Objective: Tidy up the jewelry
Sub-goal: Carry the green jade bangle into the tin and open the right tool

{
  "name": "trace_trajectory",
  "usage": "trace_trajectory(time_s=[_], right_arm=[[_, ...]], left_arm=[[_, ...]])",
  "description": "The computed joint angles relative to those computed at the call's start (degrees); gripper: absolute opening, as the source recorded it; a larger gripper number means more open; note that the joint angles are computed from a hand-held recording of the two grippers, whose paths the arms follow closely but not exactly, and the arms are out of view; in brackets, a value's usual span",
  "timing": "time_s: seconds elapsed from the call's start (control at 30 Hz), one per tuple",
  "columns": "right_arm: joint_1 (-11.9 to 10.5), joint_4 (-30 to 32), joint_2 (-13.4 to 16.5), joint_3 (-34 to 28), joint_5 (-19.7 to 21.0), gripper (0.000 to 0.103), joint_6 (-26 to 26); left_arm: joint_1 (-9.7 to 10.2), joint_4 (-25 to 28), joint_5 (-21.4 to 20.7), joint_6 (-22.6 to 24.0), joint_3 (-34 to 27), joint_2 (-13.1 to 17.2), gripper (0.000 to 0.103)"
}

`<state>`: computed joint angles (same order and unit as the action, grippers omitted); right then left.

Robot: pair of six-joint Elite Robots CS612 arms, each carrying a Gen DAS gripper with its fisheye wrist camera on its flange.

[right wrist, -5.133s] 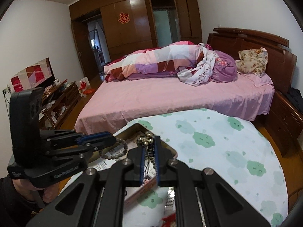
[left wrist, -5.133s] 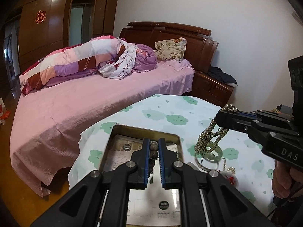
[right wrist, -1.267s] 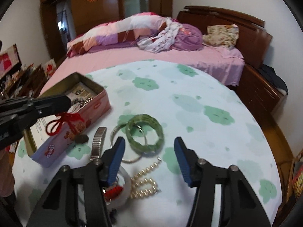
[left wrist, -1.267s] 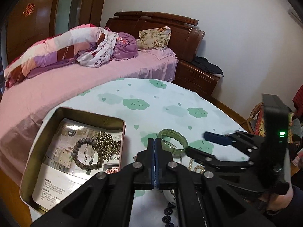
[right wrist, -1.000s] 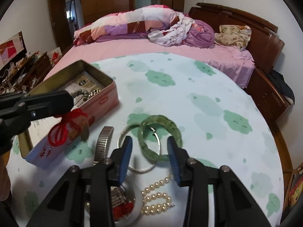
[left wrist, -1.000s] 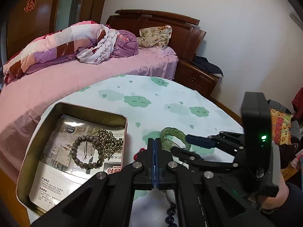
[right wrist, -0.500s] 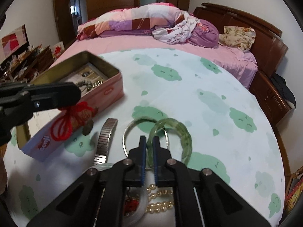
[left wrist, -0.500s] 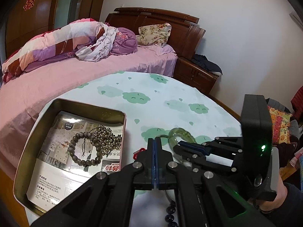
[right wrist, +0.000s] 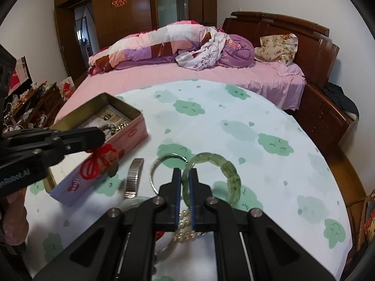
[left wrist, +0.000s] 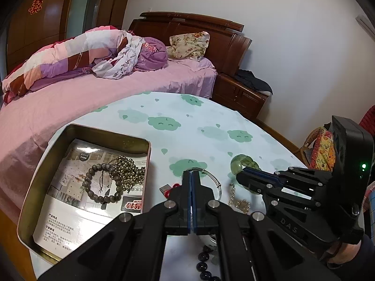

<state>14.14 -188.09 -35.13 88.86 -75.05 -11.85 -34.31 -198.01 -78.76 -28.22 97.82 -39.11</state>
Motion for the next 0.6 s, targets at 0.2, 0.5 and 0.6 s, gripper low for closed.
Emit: trace_trajectory(time_s=[0.2, 0.5, 0.6], right_arm=[[0.02, -1.47, -0.26, 0.86, 0.52, 0.008, 0.94], [0.0, -4.08, -0.71, 2.13, 1.06, 0.008, 2.23], [0.09, -4.69, -0.94, 2.54, 1.03, 0.008, 2.38]], left_arm=[[-0.35, -0.31, 1.27, 0.22, 0.55, -0.34, 0.0], [-0.9, -0.99, 3.1, 0.92, 1.13, -0.58, 0.0], [-0.92, -1.51, 3.06, 0.98, 1.33, -0.67, 0.0]])
